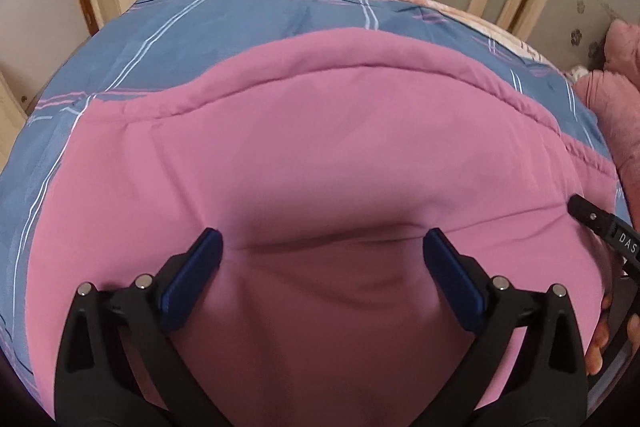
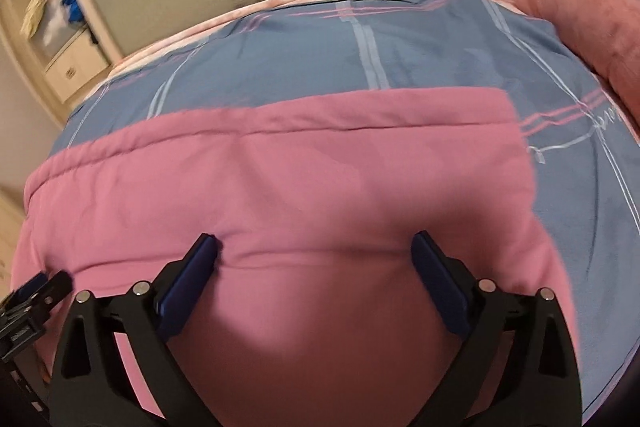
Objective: Fold large clothes
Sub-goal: 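Press and smooth the pink folded jacket flat with both grippers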
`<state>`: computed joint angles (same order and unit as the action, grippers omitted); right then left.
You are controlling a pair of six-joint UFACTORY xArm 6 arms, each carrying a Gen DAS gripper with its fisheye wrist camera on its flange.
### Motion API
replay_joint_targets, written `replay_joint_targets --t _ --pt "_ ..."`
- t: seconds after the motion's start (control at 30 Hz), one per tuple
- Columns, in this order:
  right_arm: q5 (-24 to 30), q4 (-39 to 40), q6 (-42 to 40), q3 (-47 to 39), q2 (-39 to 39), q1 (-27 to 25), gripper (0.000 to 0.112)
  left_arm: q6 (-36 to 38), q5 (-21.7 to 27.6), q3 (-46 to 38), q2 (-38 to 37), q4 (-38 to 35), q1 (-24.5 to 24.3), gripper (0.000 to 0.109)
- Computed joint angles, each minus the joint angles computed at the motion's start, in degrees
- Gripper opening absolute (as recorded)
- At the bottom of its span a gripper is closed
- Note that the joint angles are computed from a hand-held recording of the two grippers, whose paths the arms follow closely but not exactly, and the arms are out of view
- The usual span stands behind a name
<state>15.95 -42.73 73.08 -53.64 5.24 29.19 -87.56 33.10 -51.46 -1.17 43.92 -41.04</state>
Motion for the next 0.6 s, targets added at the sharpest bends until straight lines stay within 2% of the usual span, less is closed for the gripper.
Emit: replay_joint_targets --t 0.03,0.07,0.1,0.13,0.17,0.2,0.23,0.27,0.3,0.4,0.47,0.53,0.6 --pt "1.9 -3.8 4.3 0.5 -0.7 -0.6 0.098 -2.3 0.3 1.2 -1.1 1.6 0.1 0.101" --pt "4.6 -6.5 7.4 1.3 -1.4 -1.4 0.093 -3.3 -0.6 1.6 -1.2 2.2 0.5 0.101" --pt "4.8 -6.9 8.8 2.9 -2.1 -2.7 0.093 -3.8 -2.0 2.2 -1.3 2.7 0.9 0.101" --pt "2.6 -4.9 8.3 4.5 -2.4 -4.0 0.093 -3.7 -2.0 1.9 -0.9 2.8 0.8 0.101" --pt "-0.5 -2.8 6.6 6.3 -2.7 -5.2 0.093 -3.3 -0.5 1.1 -0.3 2.9 0.2 0.101" --pt "-1.2 -3.1 5.7 7.1 -3.4 -5.5 0.093 -2.3 1.5 -0.1 0.5 2.3 -0.6 0.101" --pt "0.4 -5.8 7.1 7.4 -4.8 -4.9 0.093 -1.6 4.0 -1.2 0.7 1.6 -1.6 0.101" --pt "4.1 -10.9 10.9 8.0 -7.8 -3.2 0.093 -2.2 5.4 -1.3 0.1 1.7 -2.2 0.101" --pt "5.6 -15.4 14.8 9.1 -10.4 -1.9 0.093 -4.6 7.6 -0.7 -1.8 2.8 -3.5 0.100" --pt "2.7 -24.7 22.3 15.8 -21.0 2.4 0.093 -13.4 11.4 3.1 -8.8 8.9 -9.0 0.099" --pt "3.6 -22.6 19.5 18.5 -25.0 7.1 0.093 -15.9 17.4 3.1 -10.8 11.2 -14.7 0.099" --pt "7.5 -17.3 13.1 18.3 -24.6 12.9 0.093 -15.6 23.5 1.2 -9.6 11.5 -19.6 0.100" --pt "12.5 -15.5 9.6 16.3 -20.2 17.0 0.093 -12.6 23.9 -0.2 -6.9 8.2 -19.9 0.100"
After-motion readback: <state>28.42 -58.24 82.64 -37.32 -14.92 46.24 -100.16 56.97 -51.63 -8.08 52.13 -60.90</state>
